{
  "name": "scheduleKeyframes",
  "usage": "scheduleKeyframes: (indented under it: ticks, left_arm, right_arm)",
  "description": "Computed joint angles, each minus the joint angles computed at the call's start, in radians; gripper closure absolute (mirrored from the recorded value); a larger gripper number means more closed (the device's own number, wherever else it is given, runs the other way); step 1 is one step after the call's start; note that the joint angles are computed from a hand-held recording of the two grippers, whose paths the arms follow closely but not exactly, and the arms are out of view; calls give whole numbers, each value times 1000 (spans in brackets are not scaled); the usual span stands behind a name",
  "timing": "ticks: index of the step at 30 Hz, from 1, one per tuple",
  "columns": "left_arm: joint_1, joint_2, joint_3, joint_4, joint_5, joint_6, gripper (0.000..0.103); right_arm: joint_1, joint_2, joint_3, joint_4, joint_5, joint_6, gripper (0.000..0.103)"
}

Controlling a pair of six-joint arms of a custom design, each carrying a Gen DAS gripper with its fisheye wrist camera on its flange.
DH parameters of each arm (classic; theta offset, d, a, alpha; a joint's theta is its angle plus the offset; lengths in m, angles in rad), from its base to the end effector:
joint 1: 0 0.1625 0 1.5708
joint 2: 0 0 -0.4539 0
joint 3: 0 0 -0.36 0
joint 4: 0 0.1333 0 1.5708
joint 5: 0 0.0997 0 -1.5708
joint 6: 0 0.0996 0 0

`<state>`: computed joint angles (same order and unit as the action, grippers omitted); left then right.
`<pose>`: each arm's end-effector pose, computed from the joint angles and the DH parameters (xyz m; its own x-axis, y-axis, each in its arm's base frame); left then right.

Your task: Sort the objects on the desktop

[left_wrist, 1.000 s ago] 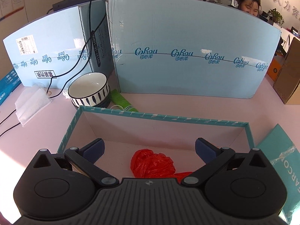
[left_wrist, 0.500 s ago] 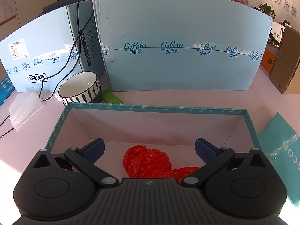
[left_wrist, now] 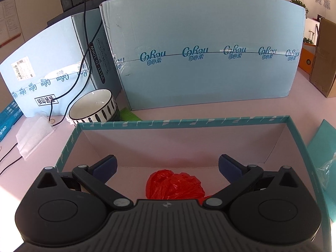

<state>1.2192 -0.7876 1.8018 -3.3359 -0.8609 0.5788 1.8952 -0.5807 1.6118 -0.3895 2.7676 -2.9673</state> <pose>-0.0326 -0.6643 0.1913 -0.5865 0.2446 -0.7721 0.6840 0.6600 -0.3105 0.2087 -0.4932 0.0010 -0.6082 0.6798 0.4097 -0.0866 0.4563 -0.8856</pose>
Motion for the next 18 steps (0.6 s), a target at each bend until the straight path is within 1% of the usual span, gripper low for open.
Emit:
scheduleKeyframes:
  ticks: [2, 4, 7, 13, 18]
  left_arm:
    - [3, 3, -10, 8, 10, -8, 0]
    - [9, 1, -20, 22, 3, -26, 0]
    - [13, 8, -36, 9, 15, -34, 0]
    - [29, 11, -90, 83, 36, -139, 0]
    - [29, 24, -100, 47, 46, -144, 0]
  right_arm:
    - [1, 2, -1, 2, -2, 7, 31]
    - [0, 3, -5, 4, -10, 4, 31]
    - [-1, 7, -13, 9, -25, -8, 31]
    - [3, 19, -36, 27, -46, -29, 31]
    - [9, 28, -51, 40, -47, -37, 31]
